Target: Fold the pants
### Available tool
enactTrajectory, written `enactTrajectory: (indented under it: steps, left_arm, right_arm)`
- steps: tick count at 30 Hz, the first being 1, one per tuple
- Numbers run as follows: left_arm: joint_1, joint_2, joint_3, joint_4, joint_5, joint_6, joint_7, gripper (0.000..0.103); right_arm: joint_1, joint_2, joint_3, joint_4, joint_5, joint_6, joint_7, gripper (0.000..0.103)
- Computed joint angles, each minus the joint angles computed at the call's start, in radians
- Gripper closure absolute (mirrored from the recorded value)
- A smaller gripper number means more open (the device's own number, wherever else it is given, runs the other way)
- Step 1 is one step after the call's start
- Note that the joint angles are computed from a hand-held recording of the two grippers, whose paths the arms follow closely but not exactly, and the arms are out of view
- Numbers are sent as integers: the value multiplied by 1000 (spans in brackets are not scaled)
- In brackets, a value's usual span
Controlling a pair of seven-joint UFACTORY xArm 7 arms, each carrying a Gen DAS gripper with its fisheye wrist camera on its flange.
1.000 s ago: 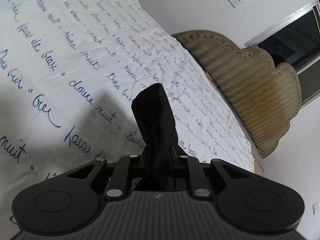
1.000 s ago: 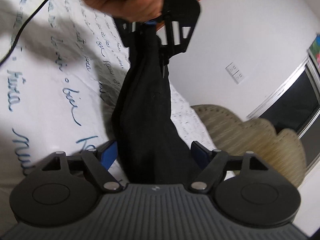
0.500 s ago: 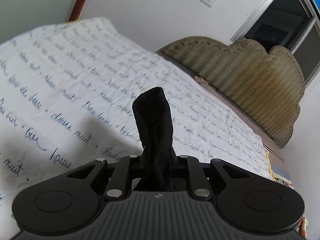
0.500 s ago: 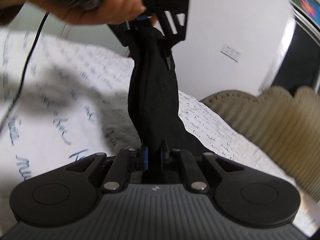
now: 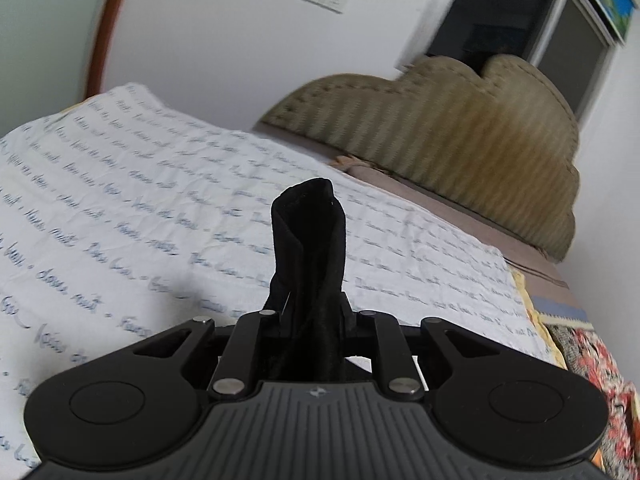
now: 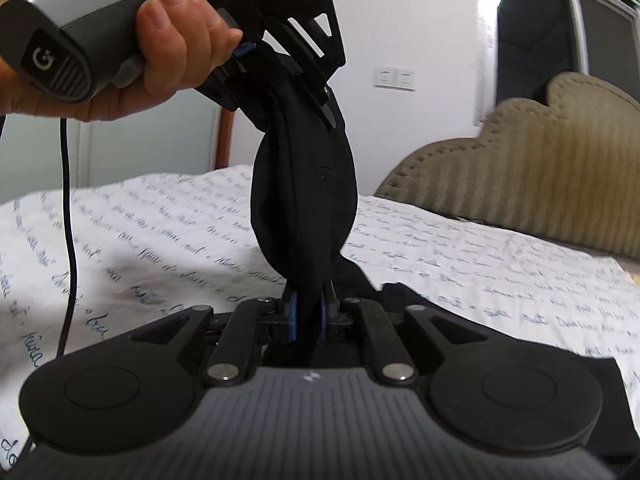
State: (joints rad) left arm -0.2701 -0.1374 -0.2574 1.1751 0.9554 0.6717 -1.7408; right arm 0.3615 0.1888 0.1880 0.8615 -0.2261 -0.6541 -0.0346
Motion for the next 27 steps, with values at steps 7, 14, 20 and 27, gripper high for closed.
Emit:
enactTrajectory:
  steps: [7,14,20,27]
  left_arm:
    - [-100,203,9,215,25,45,78,87]
    - [-218,432,52,460,-24,79,217,87]
    - [-290,625,77,668,-134,94,372,87]
    - [-368,841,100,945,-263,158,580,87]
  right_arm:
    - [-65,-28,-23,-57,-46,-58,88,94]
    - [-152,-29,-46,-87,-155,-89,263,94]
    - [-210,-18,-67,-110,-222,-121,365,94]
    - [-251,-13,-84,-141,-241,-158,430,94]
